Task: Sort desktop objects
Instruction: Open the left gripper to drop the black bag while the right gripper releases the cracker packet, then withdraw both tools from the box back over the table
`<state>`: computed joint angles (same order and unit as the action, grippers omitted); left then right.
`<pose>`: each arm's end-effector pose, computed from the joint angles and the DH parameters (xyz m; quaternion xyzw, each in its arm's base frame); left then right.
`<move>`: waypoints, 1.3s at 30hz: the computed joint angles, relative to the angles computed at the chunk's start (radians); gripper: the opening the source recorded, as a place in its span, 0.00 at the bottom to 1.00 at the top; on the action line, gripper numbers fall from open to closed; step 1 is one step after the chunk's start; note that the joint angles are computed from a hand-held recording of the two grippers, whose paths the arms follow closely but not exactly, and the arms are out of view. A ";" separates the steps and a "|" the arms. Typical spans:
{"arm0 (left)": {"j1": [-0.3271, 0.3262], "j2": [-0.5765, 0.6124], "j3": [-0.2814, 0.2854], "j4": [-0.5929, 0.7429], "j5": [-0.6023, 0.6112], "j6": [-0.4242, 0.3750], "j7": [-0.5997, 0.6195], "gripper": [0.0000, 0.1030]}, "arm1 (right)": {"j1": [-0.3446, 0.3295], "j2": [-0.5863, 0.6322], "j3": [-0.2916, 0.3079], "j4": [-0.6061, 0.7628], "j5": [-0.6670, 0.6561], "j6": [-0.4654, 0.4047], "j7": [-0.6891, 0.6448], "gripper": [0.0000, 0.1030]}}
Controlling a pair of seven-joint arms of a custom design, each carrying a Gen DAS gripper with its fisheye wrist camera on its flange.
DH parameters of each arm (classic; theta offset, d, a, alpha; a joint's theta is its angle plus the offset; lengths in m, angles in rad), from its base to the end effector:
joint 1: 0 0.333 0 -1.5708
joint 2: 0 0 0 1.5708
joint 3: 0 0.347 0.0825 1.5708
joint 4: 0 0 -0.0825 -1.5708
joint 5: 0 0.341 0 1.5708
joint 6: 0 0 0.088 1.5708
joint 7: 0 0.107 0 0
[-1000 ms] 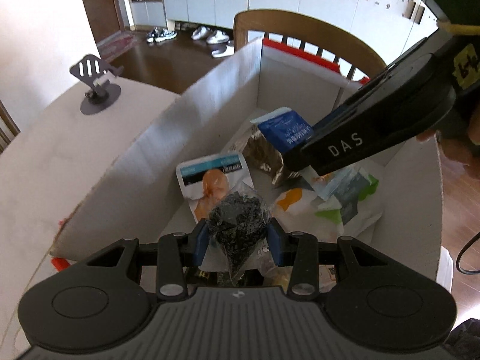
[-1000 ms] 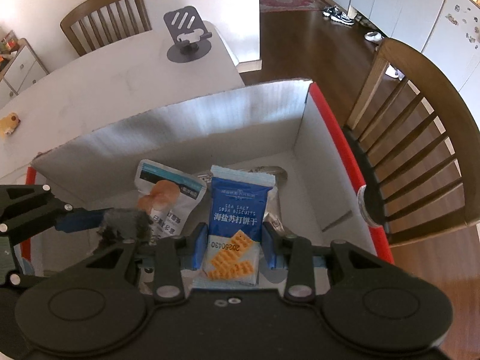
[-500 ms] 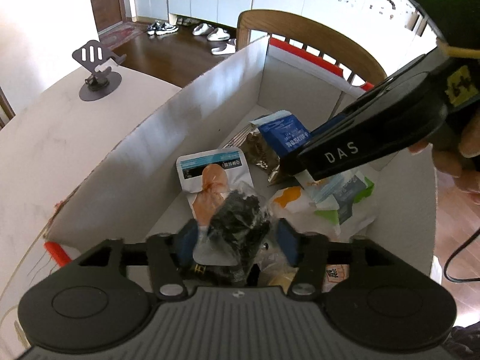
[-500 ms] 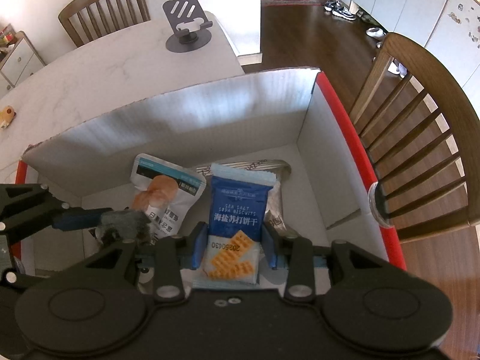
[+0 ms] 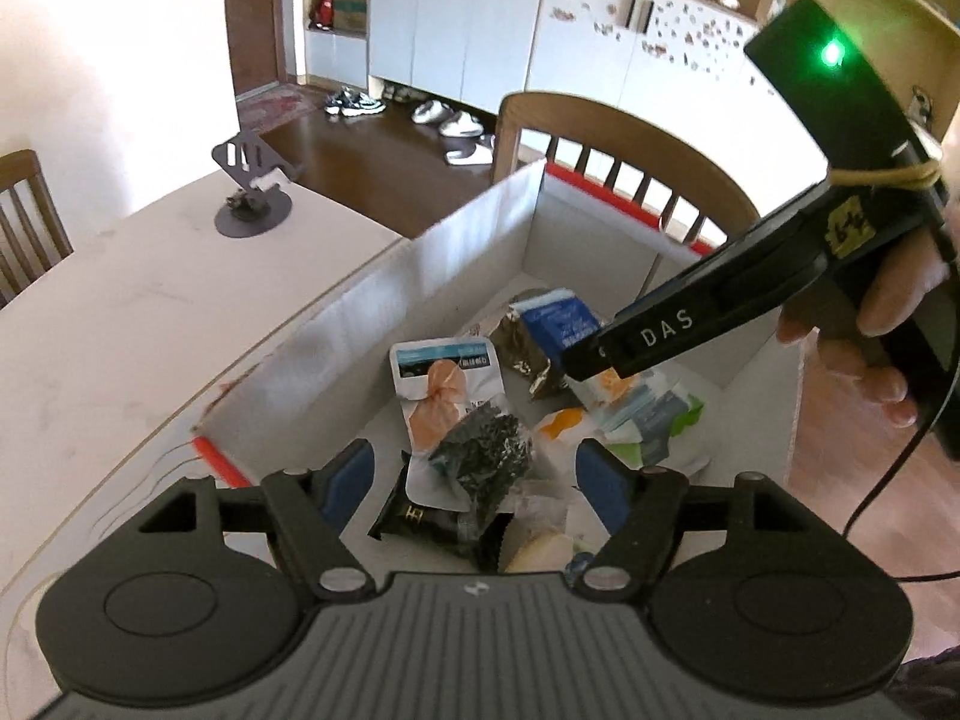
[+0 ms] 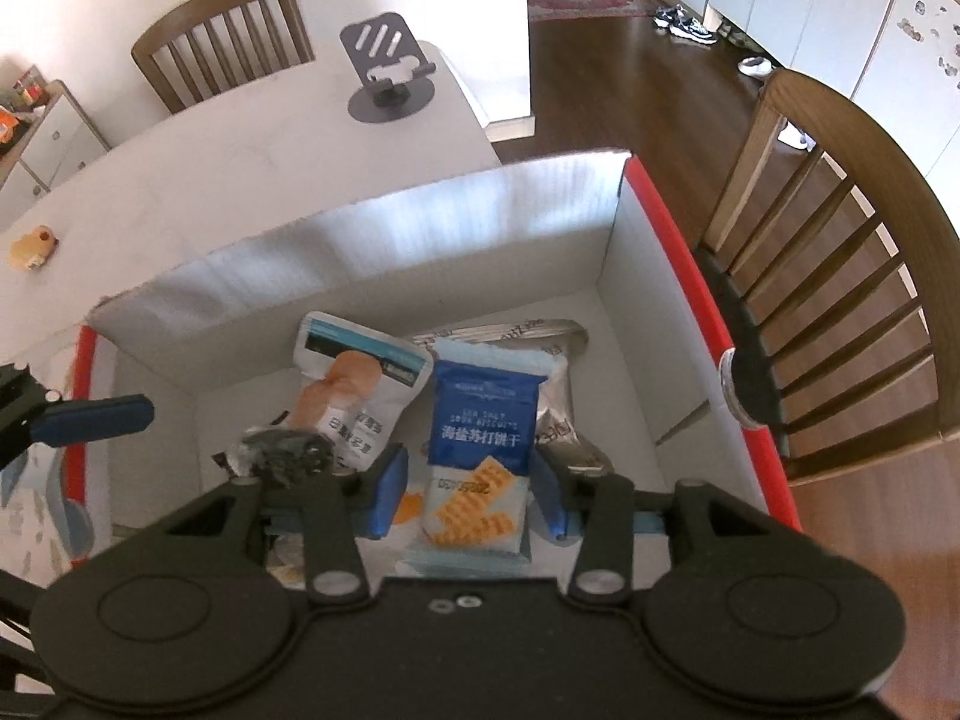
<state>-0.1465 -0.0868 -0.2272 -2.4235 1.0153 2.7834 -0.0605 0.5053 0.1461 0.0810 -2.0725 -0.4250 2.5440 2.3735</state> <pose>0.4195 -0.2072 0.4333 -0.7759 0.5356 -0.2433 0.2279 0.4736 0.3185 0.4505 -0.7230 0.6575 -0.1537 0.1461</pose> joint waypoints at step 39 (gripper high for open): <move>-0.223 -0.838 -0.186 -0.494 -0.361 -0.356 -0.114 0.99 | 0.232 0.092 0.073 0.209 -0.180 -0.070 0.286 0.73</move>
